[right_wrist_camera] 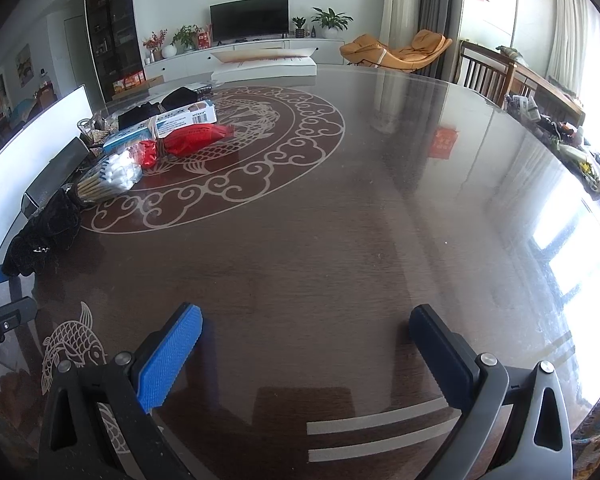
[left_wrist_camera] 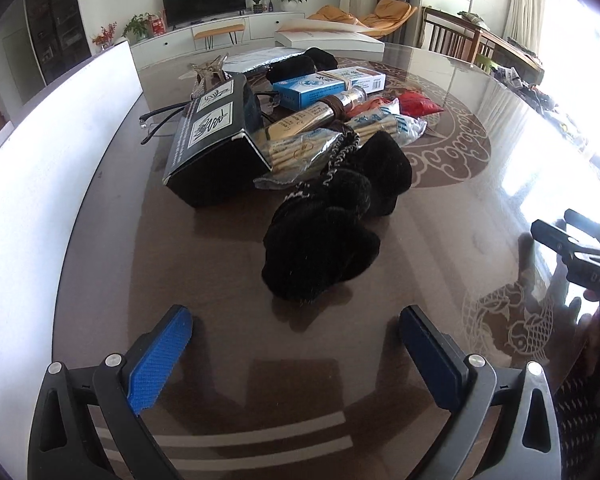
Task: Organize objects
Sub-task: 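Grasp the black velvet pouch with the right tool while the left grasps the black soap bar box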
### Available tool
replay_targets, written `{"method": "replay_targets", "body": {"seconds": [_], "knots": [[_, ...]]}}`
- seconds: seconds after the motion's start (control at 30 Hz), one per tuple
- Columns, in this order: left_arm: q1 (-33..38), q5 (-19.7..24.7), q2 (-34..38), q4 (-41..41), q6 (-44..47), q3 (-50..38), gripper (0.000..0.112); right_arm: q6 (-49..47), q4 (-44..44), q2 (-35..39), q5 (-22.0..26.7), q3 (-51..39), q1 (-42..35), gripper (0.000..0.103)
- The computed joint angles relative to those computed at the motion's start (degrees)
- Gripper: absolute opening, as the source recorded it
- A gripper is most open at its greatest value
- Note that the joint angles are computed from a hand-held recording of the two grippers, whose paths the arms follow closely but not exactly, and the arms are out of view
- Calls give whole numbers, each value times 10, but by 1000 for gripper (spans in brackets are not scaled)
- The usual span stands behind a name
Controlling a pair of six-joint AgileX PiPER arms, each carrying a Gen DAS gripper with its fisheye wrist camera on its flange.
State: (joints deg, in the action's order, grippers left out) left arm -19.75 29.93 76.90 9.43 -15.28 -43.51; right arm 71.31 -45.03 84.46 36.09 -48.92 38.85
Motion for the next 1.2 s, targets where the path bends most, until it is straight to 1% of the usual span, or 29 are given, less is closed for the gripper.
{"method": "replay_targets", "body": {"seconds": [0.03, 0.07, 0.1, 0.13, 0.2, 0.23, 0.27, 0.33, 0.4, 0.47, 0.5, 0.53, 0.57, 0.6, 0.63, 0.67, 0.73, 0.77, 0.83, 0.87, 0.93, 0.97, 1.0, 1.03, 1.07, 1.13, 1.17, 1.2], "knots": [[6, 7, -14, -9, 13, 10, 103, -5, 7, 2, 3, -4, 0, 103], [13, 11, -26, -16, 26, 19, 103, -16, 26, 8, 19, -18, 1, 103], [21, 14, -37, -24, 38, 28, 103, -37, 61, 16, 32, -38, 1, 103], [28, 16, -45, -30, 48, 35, 103, -60, 103, 19, 23, -53, 1, 103], [45, 11, -63, -40, 65, 51, 103, -119, 194, 26, -42, -79, 5, 103], [51, 8, -68, -42, 69, 56, 103, -147, 226, 48, -52, -112, 18, 103], [56, 6, -69, -42, 71, 58, 103, -178, 256, 78, -50, -157, 31, 103], [60, 10, -68, -41, 69, 56, 103, -225, 306, 152, -28, -263, 53, 103], [62, 14, -71, -40, 66, 58, 103, -247, 325, 223, 7, -369, 68, 103], [67, 15, -77, -44, 74, 62, 103, -257, 305, 287, 65, -465, 87, 103], [70, 15, -81, -49, 81, 65, 103, -251, 284, 306, 89, -491, 95, 102], [76, 15, -85, -55, 92, 69, 103, -240, 265, 313, 101, -494, 99, 100], [83, 15, -91, -62, 104, 73, 103, -222, 251, 305, 99, -474, 98, 98], [89, 13, -96, -68, 114, 78, 103, -197, 243, 284, 74, -431, 92, 96], [93, 11, -99, -71, 119, 81, 103, -167, 229, 257, 51, -380, 82, 92], [96, 12, -98, -72, 121, 80, 103, -132, 199, 231, 38, -338, 79, 85], [96, 25, -81, -77, 121, 61, 103, -97, 158, 194, 52, -284, 73, 84], [105, 24, -70, -106, 146, 48, 103, -86, 148, 173, 45, -252, 66, 84], [131, 23, -44, -177, 206, 5, 103, -74, 131, 146, 51, -214, 63, 84], [148, 24, -25, -215, 230, -24, 103, -69, 125, 136, 51, -199, 64, 84], [190, 25, 27, -326, 292, -87, 103, -61, 107, 122, 48, -176, 67, 85], [205, 30, 60, -360, 299, -123, 103, -50, 92, 123, 53, -172, 75, 88], [213, 42, 97, -383, 294, -163, 103, -42, 79, 122, 58, -168, 83, 91], [222, 66, 140, -409, 299, -208, 103, -41, 69, 129, 67, -176, 90, 95], [228, 98, 185, -429, 304, -255, 103, -20, 49, 128, 62, -168, 98, 97], [225, 153, 261, -414, 273, -341, 103, -13, 41, 127, 63, -167, 101, 97], [219, 156, 284, -400, 257, -364, 103, -11, 41, 120, 56, -157, 99, 97], [214, 139, 283, -387, 251, -365, 90, -4, 38, 117, 54, -152, 98, 97]]}}
